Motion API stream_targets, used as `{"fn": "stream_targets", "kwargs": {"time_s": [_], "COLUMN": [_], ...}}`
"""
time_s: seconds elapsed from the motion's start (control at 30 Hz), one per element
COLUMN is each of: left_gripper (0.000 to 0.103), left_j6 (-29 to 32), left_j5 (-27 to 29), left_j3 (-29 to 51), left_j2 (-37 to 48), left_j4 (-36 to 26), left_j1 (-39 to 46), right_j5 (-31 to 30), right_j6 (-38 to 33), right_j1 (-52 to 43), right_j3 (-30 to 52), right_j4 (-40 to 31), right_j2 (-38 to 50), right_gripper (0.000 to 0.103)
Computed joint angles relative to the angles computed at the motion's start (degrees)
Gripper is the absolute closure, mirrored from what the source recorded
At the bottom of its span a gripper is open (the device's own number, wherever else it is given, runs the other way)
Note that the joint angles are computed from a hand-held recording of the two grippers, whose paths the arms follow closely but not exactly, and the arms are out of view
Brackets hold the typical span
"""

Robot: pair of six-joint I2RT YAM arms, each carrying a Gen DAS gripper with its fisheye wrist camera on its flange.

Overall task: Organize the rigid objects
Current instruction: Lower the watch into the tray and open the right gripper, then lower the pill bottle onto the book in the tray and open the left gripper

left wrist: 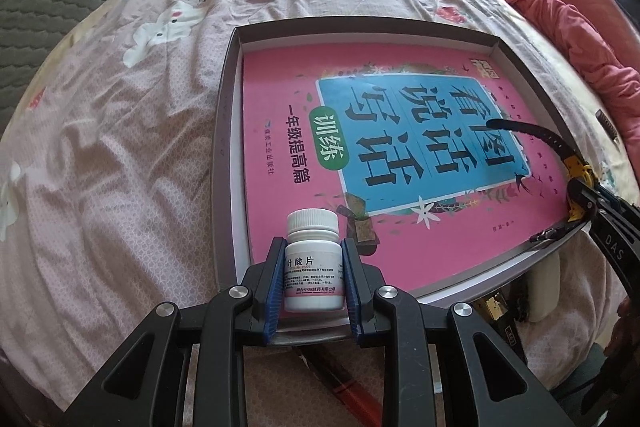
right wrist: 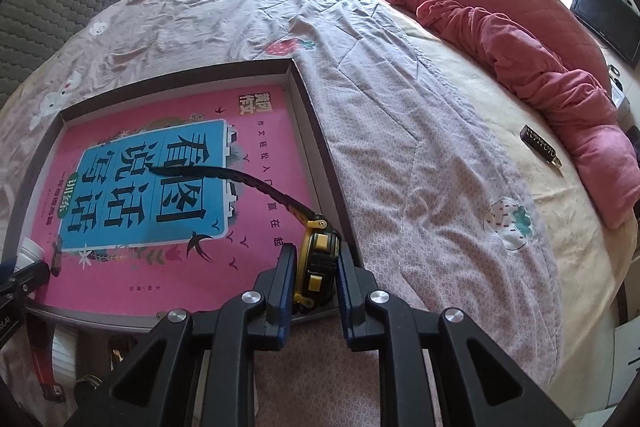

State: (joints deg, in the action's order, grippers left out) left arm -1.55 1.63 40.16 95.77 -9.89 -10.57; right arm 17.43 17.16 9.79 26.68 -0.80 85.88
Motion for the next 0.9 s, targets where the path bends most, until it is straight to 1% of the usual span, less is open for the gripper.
{"fn": "stream_targets", "kwargs": {"time_s": [0.2, 0.3, 0.37, 0.4, 0.47, 0.53, 0.63, 0.77, 0.9], "left_gripper": [0.075, 0.075, 0.075, 0.075, 0.075, 0.075, 0.075, 0.076, 0.076], "left_j6": [0.1, -0.1, -0.2, 0.0, 0.6, 1.1, 0.8, -0.5, -1.5], "left_j5": [-1.1, -1.0, -1.0, -1.0, -1.1, -1.1, -1.1, -1.3, -2.1], "left_j3": [0.3, 0.4, 0.4, 0.3, 0.2, 0.0, 0.1, -0.4, -0.3], "left_j2": [0.1, 0.1, 0.1, 0.0, -0.1, -0.1, -0.1, -0.3, -0.4], "left_j4": [-0.7, -0.9, -0.9, -0.8, -0.7, -0.6, -0.8, -0.2, -0.6], "left_j1": [-0.7, -0.7, -0.7, -0.6, -0.6, -0.7, -0.6, -0.7, -1.3], "right_j5": [-0.6, -0.9, -0.7, -0.7, -0.6, -0.4, -2.2, -2.5, -4.5], "right_j6": [0.4, 0.7, 0.9, 1.1, 2.2, 3.1, 2.8, 1.6, 0.5], "right_j1": [0.1, 0.7, 1.4, 1.9, 2.6, 3.0, 2.5, 2.4, 0.5], "right_j3": [-0.3, -1.4, -2.3, -2.9, -4.8, -6.5, -8.4, -9.6, -10.0], "right_j4": [-0.7, 0.0, 0.1, 0.1, 0.4, 0.5, 0.0, -2.9, -4.9], "right_j2": [-1.1, -2.5, -3.8, -4.9, -8.1, -10.6, -14.3, -18.1, -20.4], "right_gripper": [0.078, 0.069, 0.062, 0.060, 0.052, 0.050, 0.050, 0.050, 0.050]}}
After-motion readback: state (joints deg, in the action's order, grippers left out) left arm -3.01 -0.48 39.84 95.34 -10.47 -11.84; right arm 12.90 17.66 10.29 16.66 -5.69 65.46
